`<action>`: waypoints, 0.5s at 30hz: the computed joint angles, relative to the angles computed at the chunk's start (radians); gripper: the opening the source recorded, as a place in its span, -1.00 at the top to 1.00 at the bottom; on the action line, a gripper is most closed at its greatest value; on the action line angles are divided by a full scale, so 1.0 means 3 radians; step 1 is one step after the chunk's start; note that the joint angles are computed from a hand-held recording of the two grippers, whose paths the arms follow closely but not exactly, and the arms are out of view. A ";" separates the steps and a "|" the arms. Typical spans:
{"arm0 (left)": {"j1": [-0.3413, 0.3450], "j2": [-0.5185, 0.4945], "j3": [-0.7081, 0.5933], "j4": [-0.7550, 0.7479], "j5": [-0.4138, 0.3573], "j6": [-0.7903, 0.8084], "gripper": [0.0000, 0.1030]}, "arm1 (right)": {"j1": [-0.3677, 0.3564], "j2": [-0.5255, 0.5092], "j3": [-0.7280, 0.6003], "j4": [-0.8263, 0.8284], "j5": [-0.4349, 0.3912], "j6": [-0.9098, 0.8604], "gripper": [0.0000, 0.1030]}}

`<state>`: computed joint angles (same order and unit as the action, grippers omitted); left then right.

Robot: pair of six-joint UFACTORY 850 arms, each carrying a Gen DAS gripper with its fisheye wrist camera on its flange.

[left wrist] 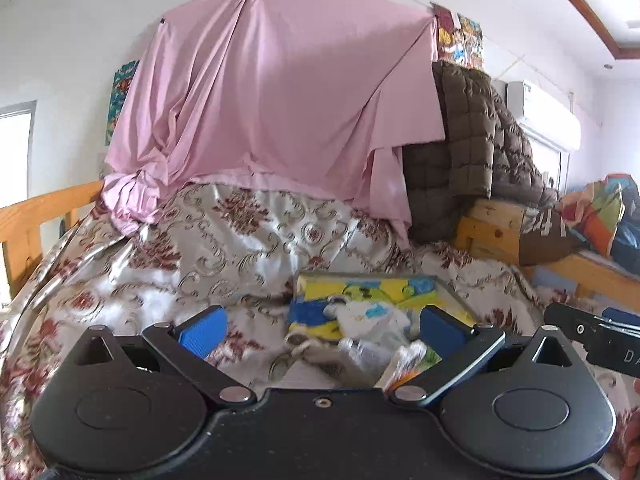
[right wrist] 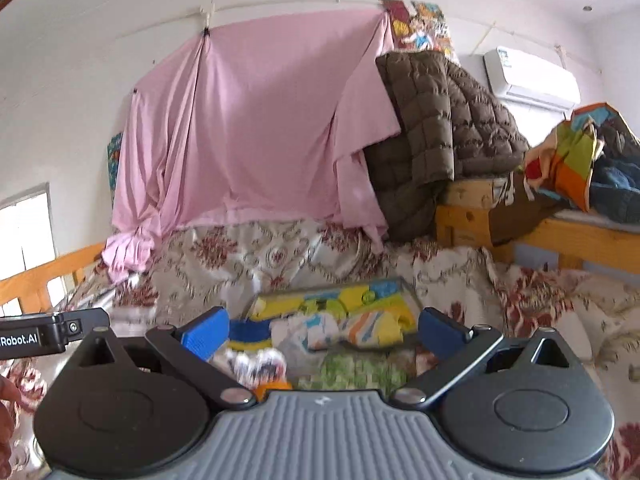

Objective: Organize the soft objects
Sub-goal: 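Move both open tools back over the remaining pile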

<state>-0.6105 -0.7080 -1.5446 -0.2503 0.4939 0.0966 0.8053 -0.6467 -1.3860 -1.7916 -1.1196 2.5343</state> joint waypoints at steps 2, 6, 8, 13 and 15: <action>0.0010 0.0043 0.0103 -0.0030 -0.0004 0.0050 -0.99 | 0.0030 0.0011 0.0020 0.0098 0.0075 0.0000 -0.99; 0.0029 0.0100 0.0265 -0.0157 -0.0046 0.0138 -0.99 | 0.0068 0.0023 0.0040 0.0288 0.0227 0.0005 -0.99; 0.0034 0.0118 0.0311 -0.0221 -0.0101 0.0165 -0.99 | 0.0079 0.0033 0.0050 0.0336 0.0281 0.0001 -0.99; 0.0034 0.0120 0.0303 -0.0352 -0.0310 0.0315 -0.99 | 0.0076 0.0010 -0.0013 0.0574 0.0466 -0.0174 -0.99; 0.0028 0.0106 0.0285 -0.0445 -0.0388 0.0456 -0.99 | 0.0068 -0.0002 -0.0041 0.0657 0.0554 -0.0264 -0.99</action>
<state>-0.6020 -0.6761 -1.4591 -0.3837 0.3775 0.2333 0.8256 -0.6473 -1.3983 -1.5944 -0.9534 2.4552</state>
